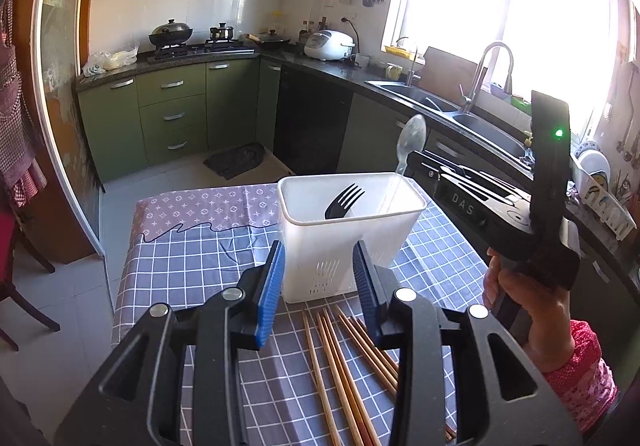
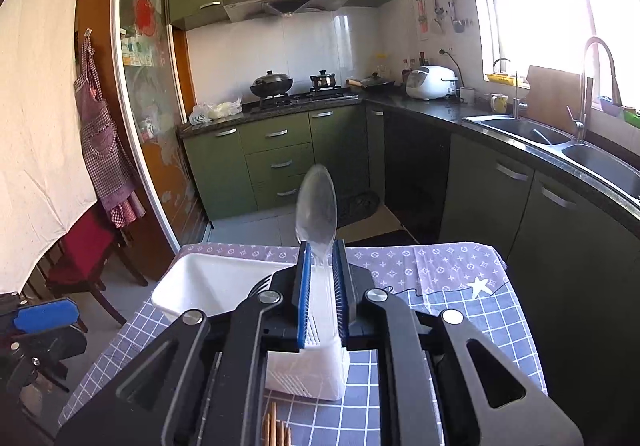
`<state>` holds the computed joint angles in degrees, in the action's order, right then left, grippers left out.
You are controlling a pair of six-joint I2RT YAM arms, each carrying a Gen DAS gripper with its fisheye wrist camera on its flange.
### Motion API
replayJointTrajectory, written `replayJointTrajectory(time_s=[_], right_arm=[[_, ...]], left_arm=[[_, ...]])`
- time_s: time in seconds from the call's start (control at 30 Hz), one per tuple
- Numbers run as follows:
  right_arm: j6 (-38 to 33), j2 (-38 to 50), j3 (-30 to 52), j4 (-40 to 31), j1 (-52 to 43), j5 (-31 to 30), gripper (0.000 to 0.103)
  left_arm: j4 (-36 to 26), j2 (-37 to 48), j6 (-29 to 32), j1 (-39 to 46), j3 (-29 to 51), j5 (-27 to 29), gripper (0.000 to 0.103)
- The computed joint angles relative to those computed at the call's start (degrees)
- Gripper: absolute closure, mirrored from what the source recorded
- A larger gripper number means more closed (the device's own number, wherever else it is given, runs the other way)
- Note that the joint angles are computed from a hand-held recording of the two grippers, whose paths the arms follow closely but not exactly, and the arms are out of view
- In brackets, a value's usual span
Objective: Organize utensils
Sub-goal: 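Lower the spoon into the white basket and open the right tool, then grasp one wooden chopstick with the left tool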
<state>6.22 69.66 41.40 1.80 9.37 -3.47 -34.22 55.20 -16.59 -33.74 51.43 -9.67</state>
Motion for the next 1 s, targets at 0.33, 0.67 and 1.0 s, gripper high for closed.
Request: replayJointTrajectory(time_s=[0.33,0.67,1.0], right_arm=[[-1.88,-13.51,-4.05,-11.27,-4.02,-4.85,0.073],[-15.36,-17.92,-8.01,-31.02,-12.74,-10.74,0.051],[-18.84,-13.00,-10.20,-31.63,-14.10,-11.35,0.055]], left_arm=[[-4.78,0.84,-1.50,-3.02,0.21,-1.56,0.063],[-6.38,18.10,-3.43,0.90,-2.25,10.16,0.064],[-4.61,29.80,-4.60,3.14,-0.20,13.31,0.087]])
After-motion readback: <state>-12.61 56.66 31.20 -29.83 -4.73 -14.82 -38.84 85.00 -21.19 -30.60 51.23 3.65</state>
